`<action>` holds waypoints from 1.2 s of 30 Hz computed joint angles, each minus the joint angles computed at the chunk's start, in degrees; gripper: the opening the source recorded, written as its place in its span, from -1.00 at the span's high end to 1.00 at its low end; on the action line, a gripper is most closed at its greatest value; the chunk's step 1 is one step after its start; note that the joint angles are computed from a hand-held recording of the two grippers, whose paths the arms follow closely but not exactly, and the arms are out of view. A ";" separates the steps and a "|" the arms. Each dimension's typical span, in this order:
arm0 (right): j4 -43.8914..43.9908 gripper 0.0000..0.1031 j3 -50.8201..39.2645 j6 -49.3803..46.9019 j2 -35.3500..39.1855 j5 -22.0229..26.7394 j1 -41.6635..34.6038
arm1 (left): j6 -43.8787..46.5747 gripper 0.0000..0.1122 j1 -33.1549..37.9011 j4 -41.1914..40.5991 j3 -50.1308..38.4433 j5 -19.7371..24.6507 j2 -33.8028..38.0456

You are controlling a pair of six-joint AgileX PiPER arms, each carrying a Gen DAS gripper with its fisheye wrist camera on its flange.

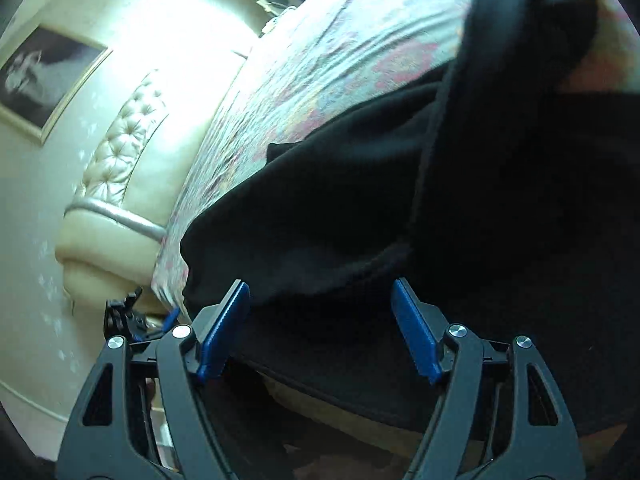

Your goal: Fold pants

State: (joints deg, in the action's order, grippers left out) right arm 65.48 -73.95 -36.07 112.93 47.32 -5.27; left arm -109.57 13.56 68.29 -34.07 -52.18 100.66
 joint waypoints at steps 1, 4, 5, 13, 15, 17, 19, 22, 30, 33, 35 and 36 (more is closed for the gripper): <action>2.31 -0.42 1.12 0.07 0.15 -1.05 0.13 | 1.19 -0.46 -2.45 -2.73 -0.36 1.06 0.79; 8.65 -0.42 4.13 -3.41 -0.38 -4.46 1.02 | 2.43 -0.46 -8.40 -7.82 -2.98 5.69 2.06; 10.58 -0.42 5.25 -4.43 -0.89 -5.81 1.46 | 1.83 -0.46 -10.26 -8.64 -4.13 8.84 2.28; 23.62 -0.42 10.60 -15.00 -2.01 -9.68 2.06 | 9.87 -0.21 -18.30 -25.82 -6.16 20.19 4.01; 28.06 -0.42 12.29 -17.38 -2.28 -10.00 1.86 | 7.53 0.76 -20.30 -23.48 -10.13 27.71 4.69; 30.95 -0.42 13.11 -18.02 -2.34 -10.46 1.89 | 3.32 0.82 -20.36 -19.86 -12.72 29.03 7.28; 31.20 -0.42 12.52 -16.81 -1.69 -11.43 2.29 | 1.44 0.82 -20.12 -19.97 -13.41 27.83 8.69; 28.49 -0.41 10.73 -12.93 -1.16 -13.93 2.87 | -0.17 0.83 -20.03 -17.81 -14.34 29.60 8.16; 14.59 0.77 6.88 0.18 0.42 -18.78 2.74 | 0.61 0.83 -19.91 -18.37 -15.37 28.80 8.93; 20.72 0.80 10.46 -5.10 -1.16 -15.13 0.35 | 4.12 0.83 -18.05 -20.87 -11.94 25.18 7.68; 23.53 0.80 13.19 -8.26 -4.20 -13.99 0.26 | 5.92 0.83 -17.73 -22.65 -9.37 23.99 5.45; 24.44 0.80 14.83 -9.76 -6.24 -13.61 0.33 | 5.81 0.83 -17.21 -22.44 -8.62 23.27 4.62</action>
